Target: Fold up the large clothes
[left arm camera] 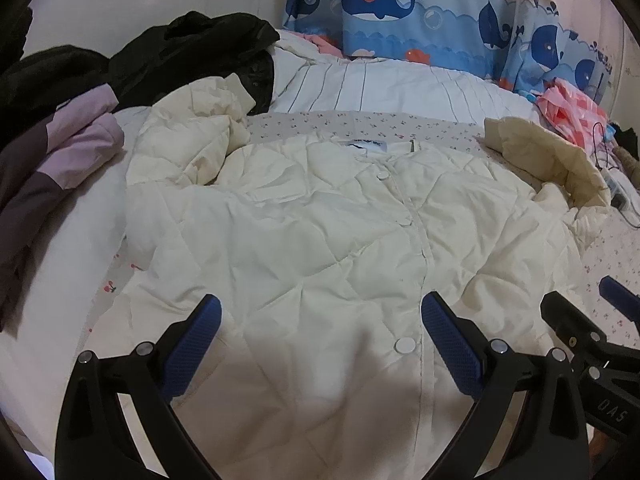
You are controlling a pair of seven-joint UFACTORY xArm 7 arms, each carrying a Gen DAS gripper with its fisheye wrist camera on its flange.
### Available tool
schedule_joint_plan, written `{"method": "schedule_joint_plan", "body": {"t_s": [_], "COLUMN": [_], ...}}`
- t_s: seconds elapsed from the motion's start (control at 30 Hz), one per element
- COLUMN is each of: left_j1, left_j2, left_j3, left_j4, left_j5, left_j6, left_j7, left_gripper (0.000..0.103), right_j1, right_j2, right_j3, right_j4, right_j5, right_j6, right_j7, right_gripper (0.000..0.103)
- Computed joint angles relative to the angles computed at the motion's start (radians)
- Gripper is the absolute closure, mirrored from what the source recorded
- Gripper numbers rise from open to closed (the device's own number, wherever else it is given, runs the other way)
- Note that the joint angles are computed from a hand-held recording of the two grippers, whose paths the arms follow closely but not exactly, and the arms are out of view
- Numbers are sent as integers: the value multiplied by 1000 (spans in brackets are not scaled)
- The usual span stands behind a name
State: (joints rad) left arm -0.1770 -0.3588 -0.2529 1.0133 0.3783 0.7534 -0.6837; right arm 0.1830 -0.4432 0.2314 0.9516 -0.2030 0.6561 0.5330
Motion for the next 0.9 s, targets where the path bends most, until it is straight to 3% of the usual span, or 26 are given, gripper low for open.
{"method": "schedule_joint_plan", "body": {"t_s": [0.9], "left_j1": [2], "left_j2": [-11], "left_j3": [-8], "left_j4": [0], "left_j5": [28], "left_j6": [8], "left_j7": [6], "left_gripper": [7], "right_j1": [23], "right_j2": [6], "right_j3": [-12], "right_j4": [-8], "right_j5": [18], "right_j6": [-25], "right_j7": [-37], "right_gripper": [6]}}
